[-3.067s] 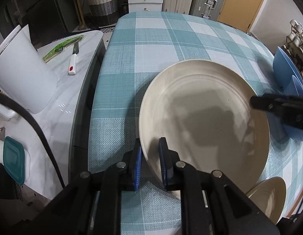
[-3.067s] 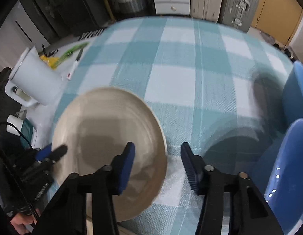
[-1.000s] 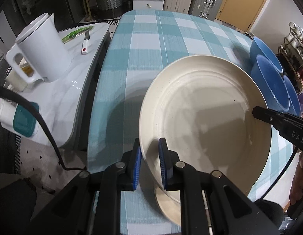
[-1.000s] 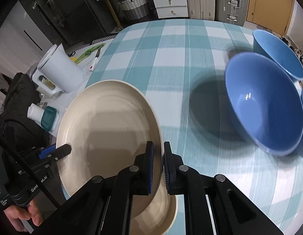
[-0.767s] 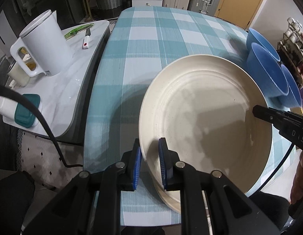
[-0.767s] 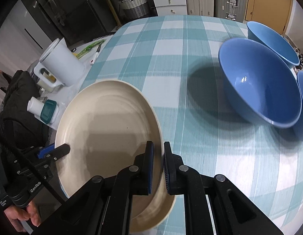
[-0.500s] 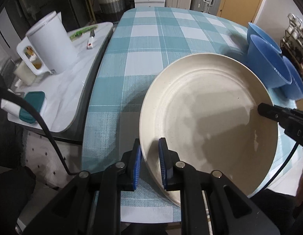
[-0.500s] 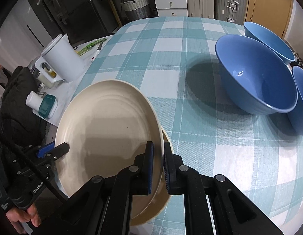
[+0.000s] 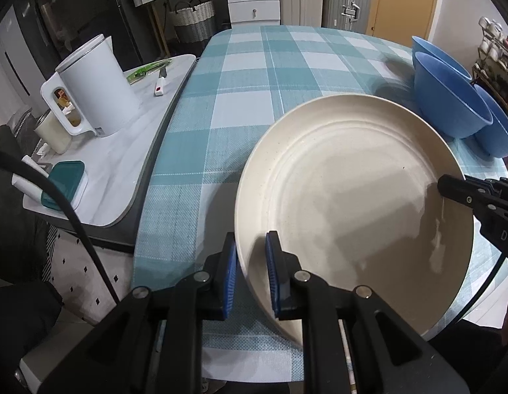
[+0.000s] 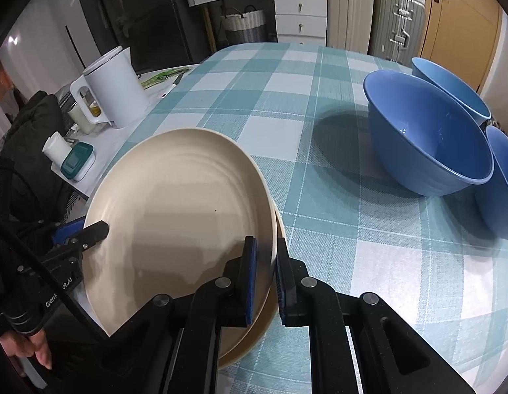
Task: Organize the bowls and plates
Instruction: 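Lower the cream plate onto the other cream plate with the left gripper while the right gripper holds its rim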
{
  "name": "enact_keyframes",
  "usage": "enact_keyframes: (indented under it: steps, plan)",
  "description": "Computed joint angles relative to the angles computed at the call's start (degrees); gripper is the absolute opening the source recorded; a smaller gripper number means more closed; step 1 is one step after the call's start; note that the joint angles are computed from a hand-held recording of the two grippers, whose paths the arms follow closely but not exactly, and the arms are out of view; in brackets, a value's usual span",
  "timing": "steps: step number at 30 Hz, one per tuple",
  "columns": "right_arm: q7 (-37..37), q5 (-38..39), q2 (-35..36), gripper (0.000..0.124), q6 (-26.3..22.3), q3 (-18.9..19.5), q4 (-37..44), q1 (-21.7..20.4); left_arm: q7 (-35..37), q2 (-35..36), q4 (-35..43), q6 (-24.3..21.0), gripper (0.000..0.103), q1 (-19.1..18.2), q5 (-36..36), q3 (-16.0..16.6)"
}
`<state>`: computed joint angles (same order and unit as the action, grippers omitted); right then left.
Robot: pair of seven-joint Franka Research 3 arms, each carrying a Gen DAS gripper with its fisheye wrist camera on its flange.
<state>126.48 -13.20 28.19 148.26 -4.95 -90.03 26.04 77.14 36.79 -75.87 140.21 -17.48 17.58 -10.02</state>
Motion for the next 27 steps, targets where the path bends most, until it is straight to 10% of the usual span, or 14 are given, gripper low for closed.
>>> enact_keyframes:
  steps: [27]
  plan:
    - [8.1, -14.4, -3.1, 0.012, 3.1, -2.5, -6.2, 3.2, -0.4, -2.2, -5.7, 5.7, 0.016, -0.4, 4.0, 0.7]
